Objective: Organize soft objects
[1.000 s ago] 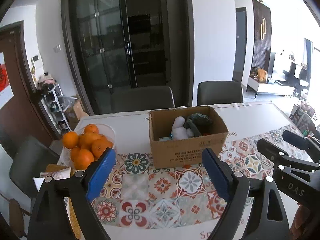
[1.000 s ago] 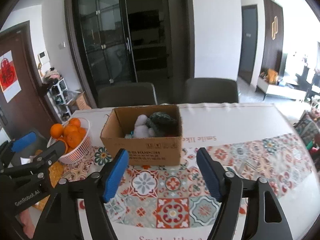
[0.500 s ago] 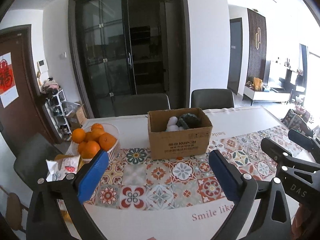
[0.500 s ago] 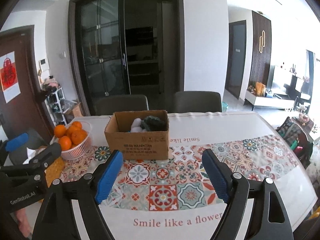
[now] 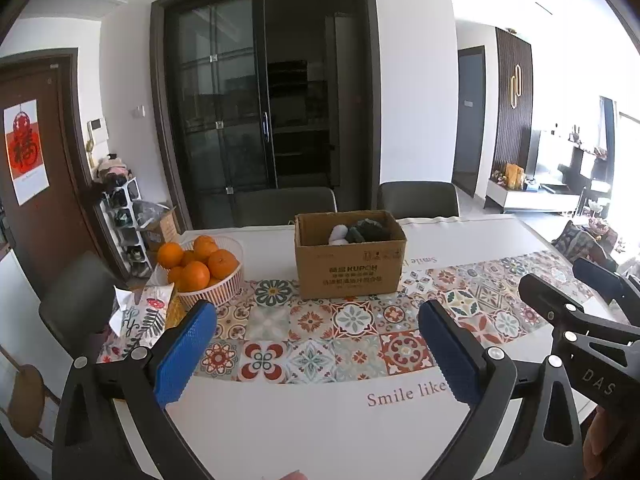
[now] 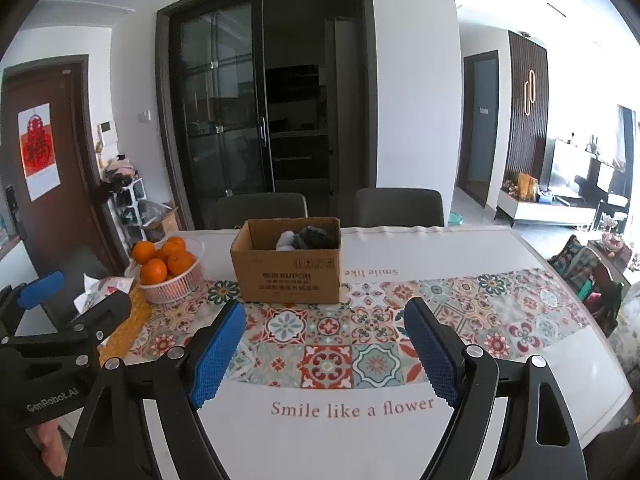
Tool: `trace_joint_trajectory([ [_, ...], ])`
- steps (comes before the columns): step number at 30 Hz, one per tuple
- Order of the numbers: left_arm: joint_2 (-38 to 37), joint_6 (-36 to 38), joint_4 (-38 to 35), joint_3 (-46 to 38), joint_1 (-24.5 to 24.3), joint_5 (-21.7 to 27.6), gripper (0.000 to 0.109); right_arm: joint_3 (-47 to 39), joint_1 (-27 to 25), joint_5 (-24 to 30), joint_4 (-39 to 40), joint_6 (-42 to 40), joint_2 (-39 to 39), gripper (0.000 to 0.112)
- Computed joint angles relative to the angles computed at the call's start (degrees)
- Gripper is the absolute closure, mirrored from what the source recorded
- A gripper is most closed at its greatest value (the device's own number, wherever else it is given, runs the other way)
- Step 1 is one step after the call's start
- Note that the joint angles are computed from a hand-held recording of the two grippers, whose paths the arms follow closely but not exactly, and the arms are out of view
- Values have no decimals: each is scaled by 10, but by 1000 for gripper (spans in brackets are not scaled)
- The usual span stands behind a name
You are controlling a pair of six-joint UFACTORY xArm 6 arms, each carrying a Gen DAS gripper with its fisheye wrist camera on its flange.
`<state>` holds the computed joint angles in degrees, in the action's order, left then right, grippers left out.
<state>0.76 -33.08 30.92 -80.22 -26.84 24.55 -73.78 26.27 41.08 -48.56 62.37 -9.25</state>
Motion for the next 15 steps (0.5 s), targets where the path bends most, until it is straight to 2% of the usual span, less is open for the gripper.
trace_joint_trajectory([
  [15, -73, -42, 38, 76, -19, -6, 6, 69, 32, 22, -36, 45, -77, 30],
])
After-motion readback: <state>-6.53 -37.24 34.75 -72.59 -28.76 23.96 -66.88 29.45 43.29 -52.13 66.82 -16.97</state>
